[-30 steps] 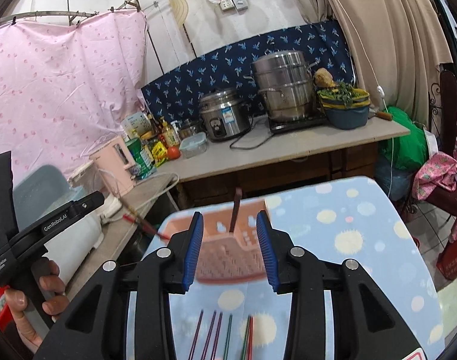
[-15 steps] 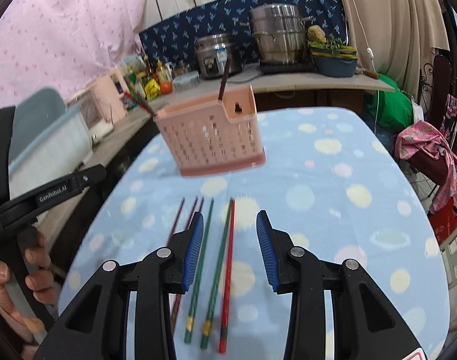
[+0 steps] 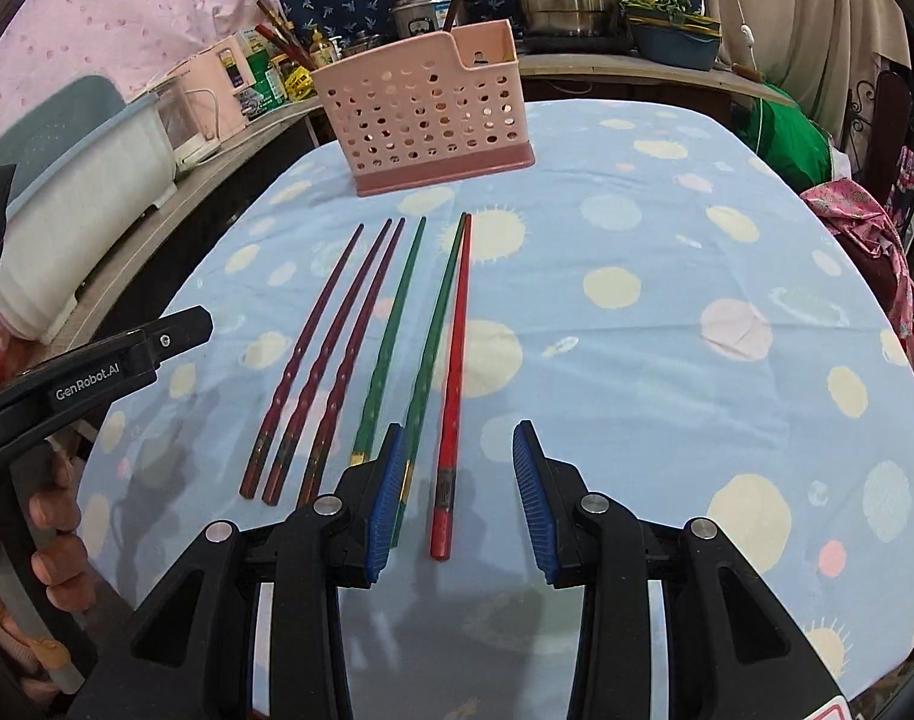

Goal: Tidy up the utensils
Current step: 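Move both open tools back over the remaining chopsticks, then grasp the red chopstick with the right tool while the left tool grasps a dark-red chopstick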

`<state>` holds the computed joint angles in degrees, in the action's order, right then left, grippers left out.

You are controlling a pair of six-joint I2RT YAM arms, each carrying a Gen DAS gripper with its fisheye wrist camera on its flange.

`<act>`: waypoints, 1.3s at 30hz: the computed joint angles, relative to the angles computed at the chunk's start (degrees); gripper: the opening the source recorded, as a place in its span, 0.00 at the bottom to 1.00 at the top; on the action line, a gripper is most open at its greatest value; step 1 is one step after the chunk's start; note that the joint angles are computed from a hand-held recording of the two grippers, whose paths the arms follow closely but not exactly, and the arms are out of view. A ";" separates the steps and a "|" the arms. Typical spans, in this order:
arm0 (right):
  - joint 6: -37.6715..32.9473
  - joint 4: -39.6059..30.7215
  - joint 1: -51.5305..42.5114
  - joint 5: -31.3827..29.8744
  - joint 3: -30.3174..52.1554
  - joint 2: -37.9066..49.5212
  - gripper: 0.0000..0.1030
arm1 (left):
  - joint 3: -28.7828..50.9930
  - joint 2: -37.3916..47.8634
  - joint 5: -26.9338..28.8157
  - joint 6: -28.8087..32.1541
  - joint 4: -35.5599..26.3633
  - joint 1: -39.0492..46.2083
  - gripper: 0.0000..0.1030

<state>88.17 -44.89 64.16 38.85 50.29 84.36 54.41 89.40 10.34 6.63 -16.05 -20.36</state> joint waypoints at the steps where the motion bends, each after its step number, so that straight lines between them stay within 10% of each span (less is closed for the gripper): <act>1: 0.14 0.27 0.20 -0.31 0.10 0.75 0.35 | -0.27 0.02 -0.06 0.05 0.05 0.06 0.61; 39: 2.05 2.34 1.05 -0.36 -0.77 6.16 0.07 | -5.14 0.72 0.23 1.10 0.55 -2.05 0.61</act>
<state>90.22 -42.55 65.21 38.49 49.53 90.52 49.27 90.11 10.57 7.73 -15.50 -22.41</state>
